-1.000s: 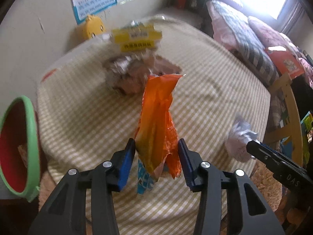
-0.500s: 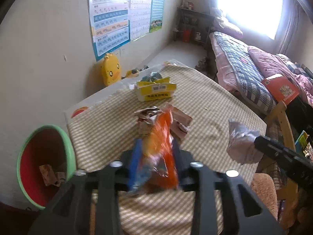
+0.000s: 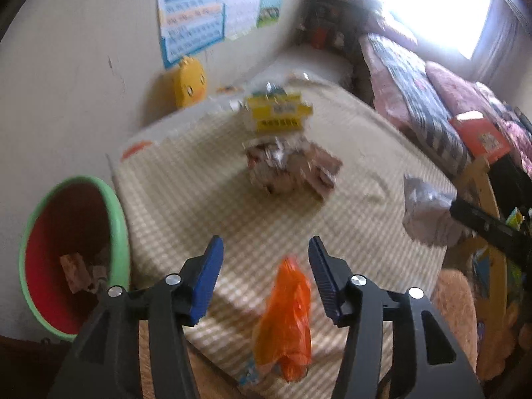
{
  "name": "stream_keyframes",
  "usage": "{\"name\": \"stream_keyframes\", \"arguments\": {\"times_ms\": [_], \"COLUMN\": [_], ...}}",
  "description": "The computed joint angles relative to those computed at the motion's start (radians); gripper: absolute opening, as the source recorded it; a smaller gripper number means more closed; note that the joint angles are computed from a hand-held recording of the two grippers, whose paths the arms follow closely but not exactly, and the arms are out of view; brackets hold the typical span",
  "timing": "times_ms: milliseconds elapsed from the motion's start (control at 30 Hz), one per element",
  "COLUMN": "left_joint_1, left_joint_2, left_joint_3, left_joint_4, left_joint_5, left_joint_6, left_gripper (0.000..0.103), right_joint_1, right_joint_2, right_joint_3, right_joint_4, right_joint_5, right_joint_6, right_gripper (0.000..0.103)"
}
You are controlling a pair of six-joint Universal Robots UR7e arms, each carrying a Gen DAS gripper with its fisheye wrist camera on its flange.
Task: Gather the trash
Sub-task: 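Carry the orange bag with the left gripper while the right carries the foil ball over the bucket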
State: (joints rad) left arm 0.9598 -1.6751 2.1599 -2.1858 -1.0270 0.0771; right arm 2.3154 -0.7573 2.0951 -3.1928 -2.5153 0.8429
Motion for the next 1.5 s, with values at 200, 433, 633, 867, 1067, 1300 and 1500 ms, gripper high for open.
{"name": "stream_keyframes", "arguments": {"times_ms": [200,433,633,867,1067,1300,1500], "left_joint_1": [0.014,0.06,0.037,0.025,0.025,0.029,0.075], "left_joint_2": [0.014,0.015,-0.014,-0.027,-0.039,-0.064,-0.068], "left_joint_3": [0.006,0.013,0.035,0.009,-0.017,-0.037,-0.067], "left_joint_4": [0.115,0.223,0.15,0.015,-0.076,-0.157,-0.192], "left_joint_5": [0.009,-0.024,-0.037,0.021,0.062,0.102,0.119], "left_joint_6": [-0.039,-0.041,-0.004,0.003,0.015,0.046,0.061], "left_gripper": [0.061,0.041,0.034,0.034,0.035,0.035,0.035], "right_joint_1": [0.003,-0.009,-0.001,0.008,0.018,0.031,0.04], "right_joint_2": [-0.004,-0.001,0.003,0.011,0.032,0.079,0.147], "right_joint_3": [0.007,0.019,0.007,-0.021,-0.079,-0.187,-0.315], "right_joint_4": [0.012,-0.013,-0.012,-0.006,0.001,0.005,0.056], "right_joint_5": [-0.001,0.026,0.03,0.036,0.052,0.086,0.123], "right_joint_6": [0.015,0.018,-0.003,-0.032,-0.097,-0.216,-0.305], "right_gripper": [0.036,0.036,0.036,0.036,0.036,0.036,0.036]}}
